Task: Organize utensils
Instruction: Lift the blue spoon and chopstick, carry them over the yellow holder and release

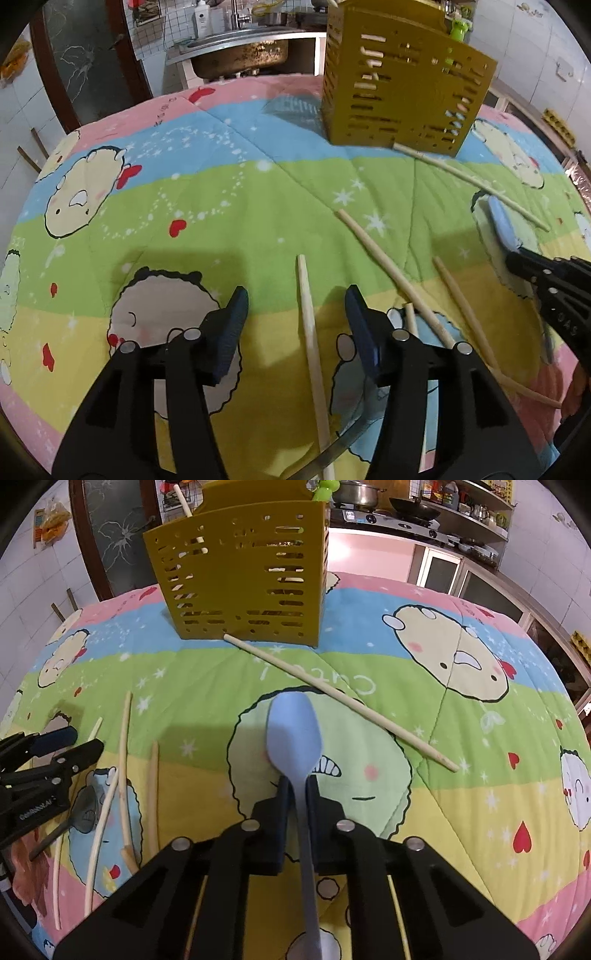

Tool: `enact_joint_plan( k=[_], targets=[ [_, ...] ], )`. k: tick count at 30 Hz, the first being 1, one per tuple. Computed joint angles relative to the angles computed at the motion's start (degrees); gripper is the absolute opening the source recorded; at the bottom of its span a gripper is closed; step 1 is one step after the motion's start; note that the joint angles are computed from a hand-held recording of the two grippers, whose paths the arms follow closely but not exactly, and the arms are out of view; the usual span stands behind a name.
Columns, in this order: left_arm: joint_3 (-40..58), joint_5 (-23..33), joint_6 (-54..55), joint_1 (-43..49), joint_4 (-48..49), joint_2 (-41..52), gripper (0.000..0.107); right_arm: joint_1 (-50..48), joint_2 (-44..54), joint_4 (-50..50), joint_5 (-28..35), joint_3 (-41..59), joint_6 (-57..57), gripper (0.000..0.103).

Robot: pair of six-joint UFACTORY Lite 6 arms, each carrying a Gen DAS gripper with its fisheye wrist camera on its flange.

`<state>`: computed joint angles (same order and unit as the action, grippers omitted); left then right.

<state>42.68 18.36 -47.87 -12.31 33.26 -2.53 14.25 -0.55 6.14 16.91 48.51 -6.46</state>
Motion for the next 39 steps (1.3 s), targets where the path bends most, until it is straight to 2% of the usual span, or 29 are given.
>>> enact_joint_plan(
  k=[2,7,10,13,16,21,25,28,32,35,39],
  targets=[
    [-0.3,-0.8,0.4,0.6,-0.7,0.2,0.05,-0.3,-0.5,1.5,-0.5,-0.7,-1.1,0.01],
    [0.7,-0.1,1.8,-0.8,-3.0,0.5,0.009,-0.6,-0.7,3.8,-1.9,-1.7,-1.8,0.01],
    [3.2,1.4,1.5,-1.8,-2.6,3.1,0.007,-0.1,-0.2,1.3,-2.6,-1.5,1.4,0.01],
    [5.1,1.1,7.9,-0.2,-8.9,4.5,0.005,0.6,-0.4,-2.2,-2.6,-1.6,5.3,0.01],
    [4.5,0.0,13.4,1.3,-14.5,3.8,0.004,0.1,-1.9,0.0,-2.3,-2.6,3.6,0.01],
    [-1.7,-3.6,15.0,2.4,-16.6,-2.6,0.004,-0.2,-8.0,2.6,-2.9,-7.0,1.5,0.01],
    [-7.2,-4.5,16.1,3.6,-18.0,-11.3,0.004,-0.5,-15.3,4.4,-3.6,-11.1,0.2,0.01],
    [-11.1,-4.0,11.6,2.8,-13.4,-19.0,0.004,-1.0,-21.4,7.6,-3.7,-14.2,-2.2,0.01],
    [-13.9,-1.6,6.9,1.1,-9.2,-28.9,0.004,-2.2,-29.2,16.8,-4.2,-18.6,-10.3,0.01],
    [-14.9,2.4,-5.5,-3.1,3.0,-35.7,0.004,-3.6,-33.9,23.0,-4.2,-20.9,-16.0,0.01],
    [-14.2,6.4,-7.7,-6.2,5.7,-41.6,0.004,-4.8,-38.8,22.4,-3.8,-22.4,-15.3,0.01]
  ],
)
